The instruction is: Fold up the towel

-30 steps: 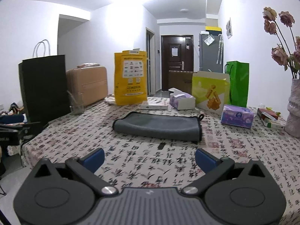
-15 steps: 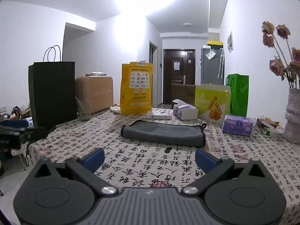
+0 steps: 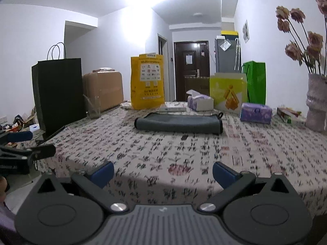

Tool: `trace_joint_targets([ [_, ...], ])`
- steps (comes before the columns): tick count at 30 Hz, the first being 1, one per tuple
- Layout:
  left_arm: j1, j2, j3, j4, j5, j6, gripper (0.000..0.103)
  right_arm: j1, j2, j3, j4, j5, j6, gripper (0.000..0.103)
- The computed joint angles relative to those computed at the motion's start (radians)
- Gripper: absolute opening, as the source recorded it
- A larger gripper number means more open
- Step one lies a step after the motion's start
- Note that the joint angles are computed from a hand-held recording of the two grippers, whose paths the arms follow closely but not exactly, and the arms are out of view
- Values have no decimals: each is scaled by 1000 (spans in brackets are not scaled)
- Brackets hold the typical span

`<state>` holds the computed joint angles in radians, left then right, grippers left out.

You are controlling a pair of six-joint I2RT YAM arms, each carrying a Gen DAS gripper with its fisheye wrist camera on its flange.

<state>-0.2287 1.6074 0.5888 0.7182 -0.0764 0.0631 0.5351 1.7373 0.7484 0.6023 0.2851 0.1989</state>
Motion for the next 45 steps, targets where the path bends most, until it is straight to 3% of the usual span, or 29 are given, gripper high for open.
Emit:
trace_joint_targets([
  [9, 3, -28, -33, -27, 25, -42, 103, 74, -34, -68, 1, 61, 44, 103],
  [45, -9, -27, -29, -33, 13, -39, 103, 74, -26, -53, -15, 48, 62, 103],
])
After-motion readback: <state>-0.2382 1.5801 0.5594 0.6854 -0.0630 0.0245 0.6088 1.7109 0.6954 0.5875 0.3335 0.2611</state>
